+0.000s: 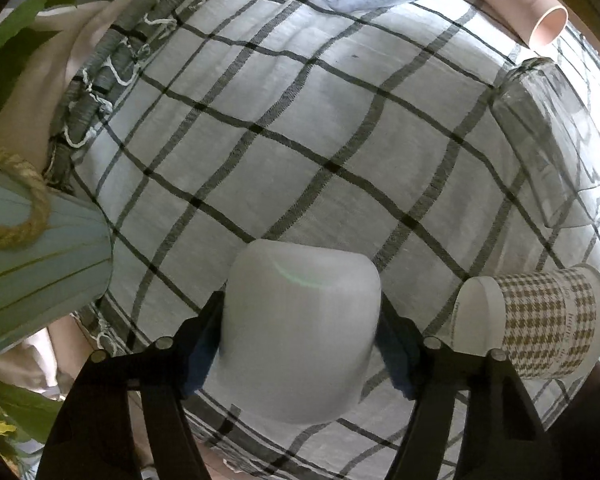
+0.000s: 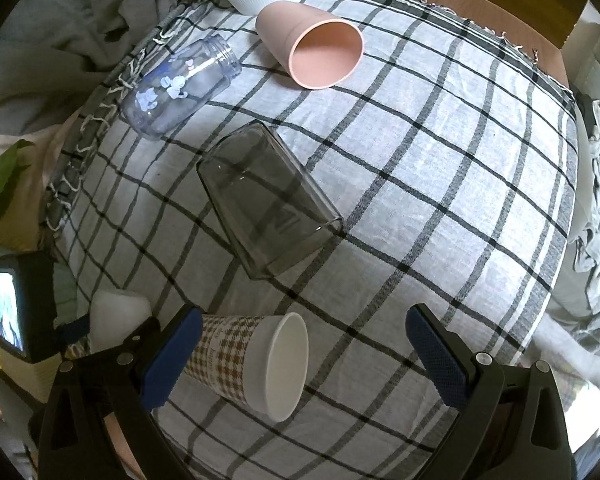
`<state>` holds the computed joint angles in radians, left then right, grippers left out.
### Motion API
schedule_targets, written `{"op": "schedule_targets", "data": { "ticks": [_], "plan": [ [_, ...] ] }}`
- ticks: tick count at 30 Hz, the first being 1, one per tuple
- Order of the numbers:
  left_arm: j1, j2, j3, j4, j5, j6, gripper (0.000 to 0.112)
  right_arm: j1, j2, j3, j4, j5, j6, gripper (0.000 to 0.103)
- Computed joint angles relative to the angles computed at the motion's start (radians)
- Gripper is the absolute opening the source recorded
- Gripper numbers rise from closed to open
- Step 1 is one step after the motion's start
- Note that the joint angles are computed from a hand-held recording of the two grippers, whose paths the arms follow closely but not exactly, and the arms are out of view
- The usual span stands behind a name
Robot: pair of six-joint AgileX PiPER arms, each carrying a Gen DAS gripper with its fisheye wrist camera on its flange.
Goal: Flip cup upside down
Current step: 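Lift the white cup with the left tool and tip it over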
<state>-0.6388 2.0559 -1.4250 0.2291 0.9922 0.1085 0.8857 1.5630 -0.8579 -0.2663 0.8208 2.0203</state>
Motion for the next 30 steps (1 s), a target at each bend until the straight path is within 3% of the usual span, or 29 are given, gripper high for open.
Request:
{"op": "schedule_targets", "data": {
  "ticks": [4,16,24,30],
  "plan": [
    [0.013,-0.020,0.036,0.026,-0.042,-0.029,0.069,0.006,0.001,-0.004,-0.011,0.011,-0.006,0.102],
    [-0.020,-0.199,0.108,-0.011,-0.003,-0.170,0.067,0.020,-0.078,0.041,-0.047,0.007,-0.044,0.102],
    [-0.122,-0.324,0.136,0.011,0.054,-0.334,0.067,0.045,-0.210,0.103,-0.077,0.029,-0.074,0.102],
    [-0.264,-0.384,0.137,0.029,0.101,-0.546,0.067,0.055,-0.353,0.167,-0.092,0.071,-0.145,0.102]
  ]
}}
